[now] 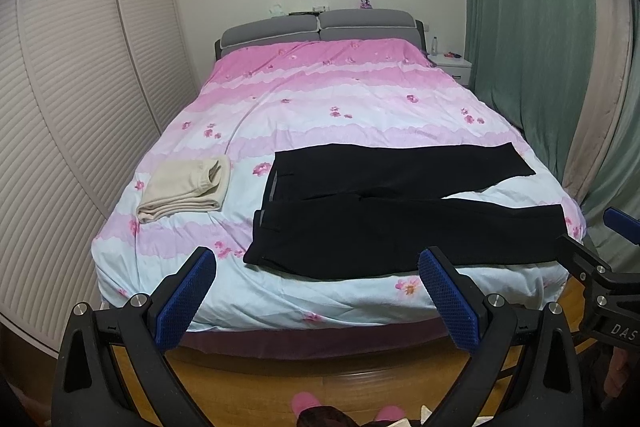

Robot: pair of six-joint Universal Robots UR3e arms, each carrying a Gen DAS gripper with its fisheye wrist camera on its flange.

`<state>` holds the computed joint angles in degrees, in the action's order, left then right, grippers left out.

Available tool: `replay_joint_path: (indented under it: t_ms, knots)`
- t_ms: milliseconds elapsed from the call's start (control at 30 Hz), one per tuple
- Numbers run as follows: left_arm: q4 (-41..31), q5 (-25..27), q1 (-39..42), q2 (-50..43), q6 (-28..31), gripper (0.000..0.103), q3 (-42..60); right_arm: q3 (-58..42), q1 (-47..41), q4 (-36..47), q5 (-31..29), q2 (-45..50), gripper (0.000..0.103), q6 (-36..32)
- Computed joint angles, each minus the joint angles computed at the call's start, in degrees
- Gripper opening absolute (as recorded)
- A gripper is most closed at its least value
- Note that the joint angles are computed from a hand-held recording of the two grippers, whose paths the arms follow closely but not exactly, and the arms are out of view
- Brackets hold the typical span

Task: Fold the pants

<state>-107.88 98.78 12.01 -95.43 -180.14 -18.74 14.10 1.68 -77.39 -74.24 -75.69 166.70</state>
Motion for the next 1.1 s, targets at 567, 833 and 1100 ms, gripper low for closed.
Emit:
replay_joint_path:
  t_ms: [567,833,1100]
  knots:
    - [-2.55,-1.28,0.42,-2.04,0.82,0.103,4.46,-3.30,0.94,1.58,-0.70,1.85,0.102,0.44]
    - [-4.29,-0.95,-0.27,-4.25,0.73,0.103,8.25,-4.28,0.67,1.99,-0.57,2.43,0.102,0.37]
    - [-4.37,-0.69,-0.94,-4.65,0.30,0.103,8.64,-1.83,-0.69,1.25,0.29,1.07,0.102,0.02]
